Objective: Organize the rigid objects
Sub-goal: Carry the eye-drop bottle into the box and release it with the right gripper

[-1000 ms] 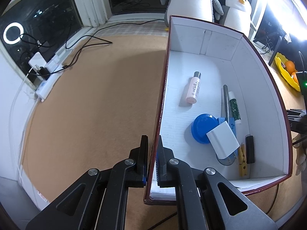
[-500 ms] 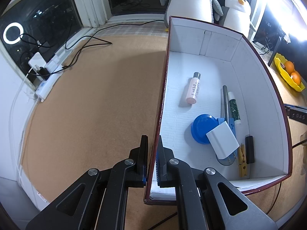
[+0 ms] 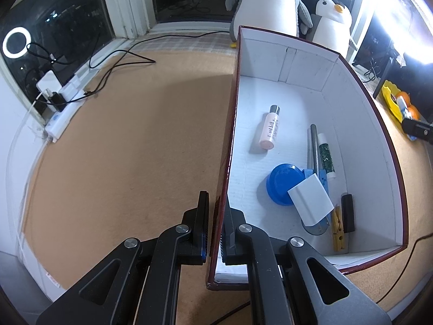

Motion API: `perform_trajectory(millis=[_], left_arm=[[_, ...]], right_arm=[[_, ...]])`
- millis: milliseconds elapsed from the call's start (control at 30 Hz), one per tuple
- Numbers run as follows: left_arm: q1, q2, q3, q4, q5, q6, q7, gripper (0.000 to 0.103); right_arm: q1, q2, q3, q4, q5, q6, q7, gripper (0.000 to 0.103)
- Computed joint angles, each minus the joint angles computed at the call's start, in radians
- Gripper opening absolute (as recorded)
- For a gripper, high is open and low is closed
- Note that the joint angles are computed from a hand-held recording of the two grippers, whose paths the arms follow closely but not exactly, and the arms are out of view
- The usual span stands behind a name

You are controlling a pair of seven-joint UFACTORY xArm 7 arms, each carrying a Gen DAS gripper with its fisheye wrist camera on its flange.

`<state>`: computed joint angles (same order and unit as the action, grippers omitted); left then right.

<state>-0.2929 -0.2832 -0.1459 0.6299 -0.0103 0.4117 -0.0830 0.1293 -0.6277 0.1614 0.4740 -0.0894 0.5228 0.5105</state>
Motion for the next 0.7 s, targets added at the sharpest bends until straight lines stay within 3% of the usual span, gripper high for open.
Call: perform_trajectory(millis=[333, 700], left_arm=[[-0.029, 0.006, 0.034, -0.007, -0.085, -0.023, 0.087, 0.005], [-0.048, 0.015, 0.054, -0.001, -0.17, -0.035, 0.178, 0.005]], right_arm=[[0.034, 0.102, 0.059, 0.102, -0.03, -0.014, 0.045, 0.029], [0.072, 0.26, 0.068, 0.177, -0.064, -0.025, 0.099, 0.029]])
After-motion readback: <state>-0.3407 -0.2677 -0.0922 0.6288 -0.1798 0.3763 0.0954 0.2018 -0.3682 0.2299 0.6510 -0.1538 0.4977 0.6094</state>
